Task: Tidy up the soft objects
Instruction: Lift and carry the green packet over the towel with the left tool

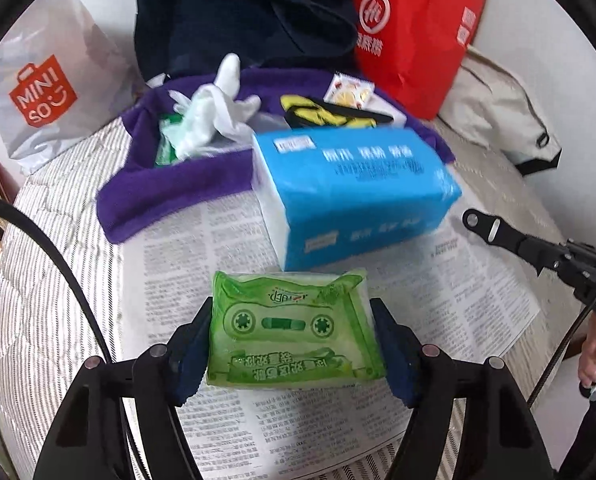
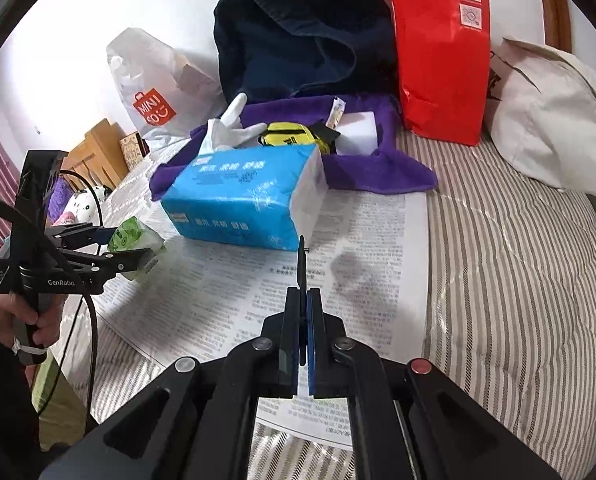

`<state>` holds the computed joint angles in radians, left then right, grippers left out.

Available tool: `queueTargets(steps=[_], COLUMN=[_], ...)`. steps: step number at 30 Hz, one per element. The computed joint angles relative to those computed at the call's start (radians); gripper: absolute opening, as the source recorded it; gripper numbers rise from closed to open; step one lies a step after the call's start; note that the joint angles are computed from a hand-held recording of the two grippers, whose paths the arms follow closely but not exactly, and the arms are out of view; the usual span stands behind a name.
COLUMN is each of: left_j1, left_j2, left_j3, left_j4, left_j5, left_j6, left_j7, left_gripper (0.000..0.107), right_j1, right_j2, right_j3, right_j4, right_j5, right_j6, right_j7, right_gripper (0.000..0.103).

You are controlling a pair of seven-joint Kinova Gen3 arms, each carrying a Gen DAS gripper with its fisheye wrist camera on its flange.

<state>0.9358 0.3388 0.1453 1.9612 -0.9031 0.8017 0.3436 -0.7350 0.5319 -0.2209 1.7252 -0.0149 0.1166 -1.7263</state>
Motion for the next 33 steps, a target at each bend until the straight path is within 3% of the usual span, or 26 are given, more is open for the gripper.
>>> queueTargets(steps=[9,16,23,33], left_j1=[-0.025,-0.056,-0.107,-0.201], left_j2=[-0.058,-0.090,-0.107,-0.135], left_j3=[0.012,0.034,0.042,0.015], left_j4=[0.016,0.022,0.011,0.017], left_j5=[-0.036,-0.066,-0.067,-0.047], left_j6=[0.023,0.035,0.023,-0.031], left_j7=[0.040,0.062,0.018,-0.056], left_gripper=[0.071,0.071,0.071,0.071], right_j1=[-0.023,0.008,0.017,0.045], right_j2=[-0.010,0.003,0.022,0.118], right_j3=[0.018,-0.022,-0.038,-0.055], right_j4=[-0.057,-0.109,-0.171,-0.375], right_j5=[0.003,-0.006,-0.013,-0.038], right_j6=[0.036,0.062,0.095,0.193], right_j7=[-0.007,0.005,0.034,0.107], right_gripper=[0.003,0.003,0.003,0.003])
